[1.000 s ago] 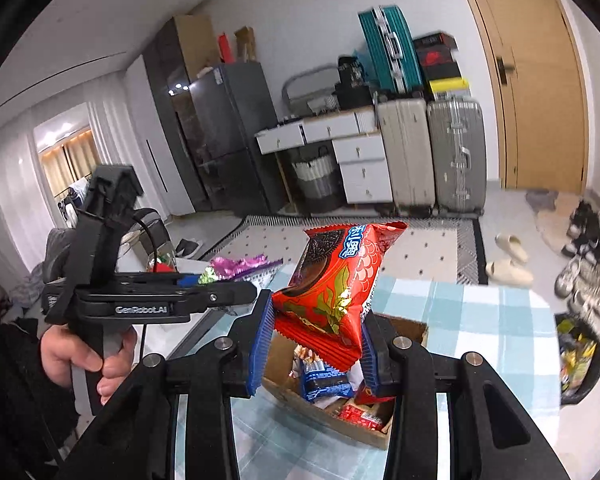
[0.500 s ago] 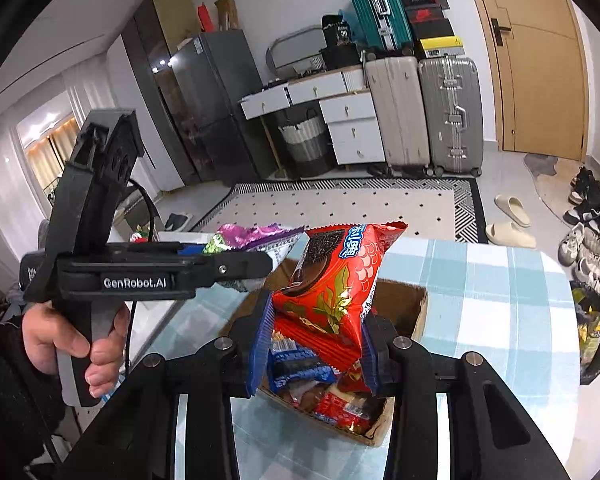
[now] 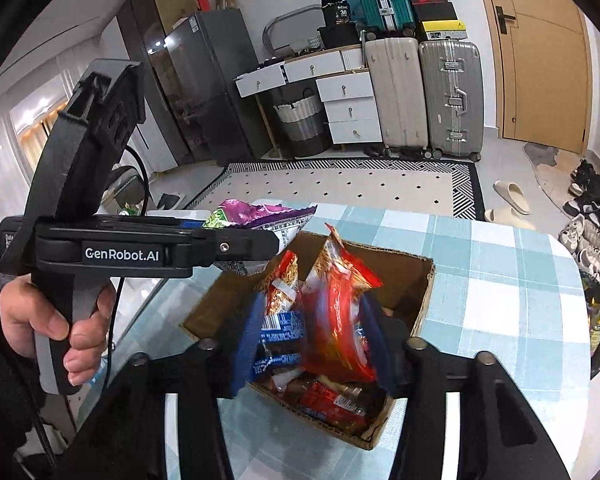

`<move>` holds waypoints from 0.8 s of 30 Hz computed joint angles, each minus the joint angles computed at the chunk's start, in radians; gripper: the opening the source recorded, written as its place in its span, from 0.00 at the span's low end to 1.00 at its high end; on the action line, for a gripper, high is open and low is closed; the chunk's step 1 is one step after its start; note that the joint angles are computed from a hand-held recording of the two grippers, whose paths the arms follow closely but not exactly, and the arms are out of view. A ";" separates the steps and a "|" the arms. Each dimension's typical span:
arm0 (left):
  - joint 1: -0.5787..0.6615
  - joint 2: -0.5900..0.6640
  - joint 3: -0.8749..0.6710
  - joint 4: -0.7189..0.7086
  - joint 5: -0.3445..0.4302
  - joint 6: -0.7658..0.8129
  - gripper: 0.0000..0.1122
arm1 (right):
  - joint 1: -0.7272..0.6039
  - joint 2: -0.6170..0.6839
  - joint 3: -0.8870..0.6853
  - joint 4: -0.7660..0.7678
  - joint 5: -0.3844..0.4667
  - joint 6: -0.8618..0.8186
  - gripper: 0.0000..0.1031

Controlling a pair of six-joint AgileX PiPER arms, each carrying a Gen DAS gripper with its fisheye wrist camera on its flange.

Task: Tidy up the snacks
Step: 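Open both grippers to drop the purple bag and red pack into the box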

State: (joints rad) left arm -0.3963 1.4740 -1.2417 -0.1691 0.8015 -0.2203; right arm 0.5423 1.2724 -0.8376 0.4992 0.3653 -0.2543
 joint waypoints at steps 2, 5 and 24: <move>0.010 0.019 0.000 -0.029 0.003 0.028 0.44 | 0.001 0.005 0.001 -0.019 -0.006 0.010 0.51; 0.010 0.056 -0.016 -0.041 0.024 0.044 0.46 | -0.008 -0.005 0.009 -0.013 -0.011 0.007 0.52; -0.057 -0.043 -0.003 0.170 0.077 -0.131 0.70 | 0.034 -0.139 0.080 -0.159 -0.036 0.153 0.64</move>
State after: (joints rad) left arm -0.4535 1.4305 -1.2447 0.0009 0.8782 -0.3516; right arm 0.5761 1.1337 -0.7578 0.3400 0.3296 -0.1014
